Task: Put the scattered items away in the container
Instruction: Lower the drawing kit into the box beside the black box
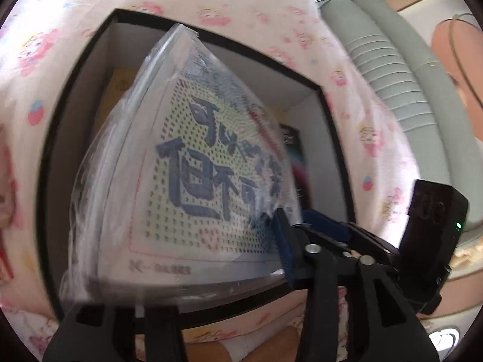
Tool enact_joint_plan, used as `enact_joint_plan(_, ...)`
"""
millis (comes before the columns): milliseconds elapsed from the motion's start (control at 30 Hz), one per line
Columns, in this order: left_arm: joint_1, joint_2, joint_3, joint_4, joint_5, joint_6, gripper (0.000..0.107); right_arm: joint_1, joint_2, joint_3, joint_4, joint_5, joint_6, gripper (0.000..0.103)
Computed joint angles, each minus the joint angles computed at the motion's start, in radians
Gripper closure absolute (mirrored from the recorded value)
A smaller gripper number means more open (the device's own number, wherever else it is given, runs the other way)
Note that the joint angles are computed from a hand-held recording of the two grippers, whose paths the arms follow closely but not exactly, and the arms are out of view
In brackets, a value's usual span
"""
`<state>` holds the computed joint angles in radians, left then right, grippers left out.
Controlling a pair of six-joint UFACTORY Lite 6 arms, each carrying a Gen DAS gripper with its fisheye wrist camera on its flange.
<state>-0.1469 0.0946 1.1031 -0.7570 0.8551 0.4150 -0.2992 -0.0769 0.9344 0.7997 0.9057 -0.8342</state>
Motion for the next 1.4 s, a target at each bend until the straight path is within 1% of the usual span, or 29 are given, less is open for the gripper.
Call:
enact_joint_plan(33, -0.001, 0.010, 0.021, 0.043, 0.012, -0.047, 0.053, 0.000, 0.003, -0.001, -0.005, -0.009, -0.002, 0.056)
enact_joint_plan(167, 0.018, 0.043, 0.079, 0.122, 0.077, -0.138, 0.047, -0.013, 0.015, 0.004, 0.000, 0.010, 0.004, 0.056)
enact_joint_plan(267, 0.023, 0.002, 0.064, 0.160, 0.105, -0.169, 0.047, -0.017, 0.005, 0.001, 0.005, 0.015, -0.005, 0.056)
enact_joint_plan(400, 0.008, -0.001, 0.097, 0.197, 0.132, -0.189, 0.046, -0.018, -0.005, -0.007, 0.002, 0.016, -0.010, 0.056)
enact_joint_plan(467, 0.000, -0.010, 0.111, 0.263, 0.128, -0.231, 0.046, -0.015, -0.001, -0.007, -0.001, 0.014, -0.008, 0.056)
enact_joint_plan(500, 0.020, -0.015, 0.106, 0.281, 0.129, -0.218, 0.045, -0.003, 0.000, -0.007, -0.016, -0.003, 0.007, 0.056)
enact_joint_plan(567, 0.010, -0.033, 0.112, 0.369, 0.107, -0.270, 0.043, 0.022, -0.007, -0.013, -0.078, -0.062, 0.055, 0.056)
enact_joint_plan(600, 0.006, -0.042, 0.114, 0.405, 0.098, -0.289, 0.041, 0.020, -0.006, -0.016, -0.079, -0.065, 0.052, 0.056)
enact_joint_plan(767, 0.004, -0.077, 0.102, 0.472, 0.072, -0.327, 0.044, -0.033, -0.030, -0.015, -0.040, -0.006, 0.018, 0.056)
enact_joint_plan(867, 0.024, -0.124, 0.066, 0.465, 0.060, -0.302, 0.045, -0.070, -0.051, -0.023, -0.018, 0.024, -0.005, 0.056)
enact_joint_plan(933, 0.093, -0.160, 0.038, 0.444, 0.078, -0.222, 0.048, -0.070, -0.052, -0.021, -0.017, 0.024, -0.002, 0.056)
enact_joint_plan(1067, 0.071, -0.219, 0.021, 0.472, 0.080, -0.195, 0.048, 0.005, -0.065, -0.017, -0.068, -0.032, 0.080, 0.056)
enact_joint_plan(1133, 0.074, -0.230, 0.035, 0.476, 0.083, -0.161, 0.048, 0.009, -0.024, 0.026, -0.073, -0.018, 0.095, 0.056)
enact_joint_plan(1167, 0.081, -0.214, 0.052, 0.452, 0.080, -0.134, 0.048, -0.014, -0.005, 0.056, -0.090, 0.009, 0.094, 0.056)
enact_joint_plan(1200, 0.085, -0.175, 0.083, 0.431, 0.076, -0.124, 0.049, 0.005, 0.024, 0.107, -0.118, 0.004, 0.127, 0.056)
enact_joint_plan(1267, 0.060, -0.073, 0.163, 0.439, 0.046, -0.159, 0.050, 0.064, 0.072, 0.205, -0.190, -0.043, 0.195, 0.056)
enact_joint_plan(1333, 0.026, 0.020, 0.232, 0.445, 0.008, -0.191, 0.051, 0.120, 0.166, 0.328, -0.253, -0.059, 0.257, 0.056)
enact_joint_plan(1400, -0.003, 0.167, 0.353, 0.435, 0.001, -0.203, 0.052, 0.160, 0.285, 0.446, -0.304, -0.055, 0.328, 0.056)
